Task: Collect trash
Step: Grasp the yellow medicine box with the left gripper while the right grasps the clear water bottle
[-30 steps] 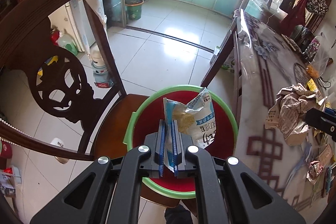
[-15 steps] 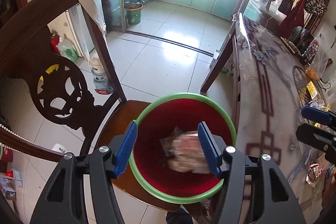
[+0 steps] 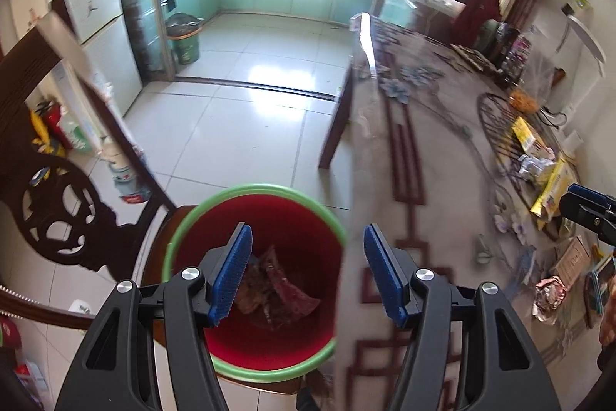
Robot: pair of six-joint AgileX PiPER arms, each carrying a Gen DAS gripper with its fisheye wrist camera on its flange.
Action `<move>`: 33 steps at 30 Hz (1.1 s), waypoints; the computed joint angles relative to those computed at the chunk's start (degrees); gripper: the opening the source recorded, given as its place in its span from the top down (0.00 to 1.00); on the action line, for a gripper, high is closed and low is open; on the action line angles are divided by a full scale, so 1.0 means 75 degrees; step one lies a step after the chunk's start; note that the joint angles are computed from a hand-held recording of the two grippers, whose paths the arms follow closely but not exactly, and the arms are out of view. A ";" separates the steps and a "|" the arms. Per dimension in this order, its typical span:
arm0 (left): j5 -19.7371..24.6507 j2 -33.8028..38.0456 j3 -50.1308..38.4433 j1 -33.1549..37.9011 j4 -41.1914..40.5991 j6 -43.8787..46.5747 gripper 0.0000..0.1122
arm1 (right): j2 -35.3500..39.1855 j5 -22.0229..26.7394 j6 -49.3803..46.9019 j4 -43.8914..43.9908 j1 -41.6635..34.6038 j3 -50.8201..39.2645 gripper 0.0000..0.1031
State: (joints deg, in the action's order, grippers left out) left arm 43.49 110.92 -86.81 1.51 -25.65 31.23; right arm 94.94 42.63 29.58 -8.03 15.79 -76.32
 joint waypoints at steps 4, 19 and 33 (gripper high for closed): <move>-0.0113 -0.0242 0.0225 -0.0743 0.0053 -0.0072 0.49 | -0.1028 -0.0129 -0.0129 0.0022 -0.1163 0.1173 0.18; -0.0706 -0.0330 0.0232 -0.4106 0.1844 -0.3517 0.48 | 0.0331 0.0095 -0.5391 0.3835 -0.7453 0.0895 0.16; 0.1128 0.1808 -0.3766 -0.5961 0.3119 -0.4604 0.42 | 0.3357 0.1828 -0.5982 0.5771 -0.7994 -0.1943 0.11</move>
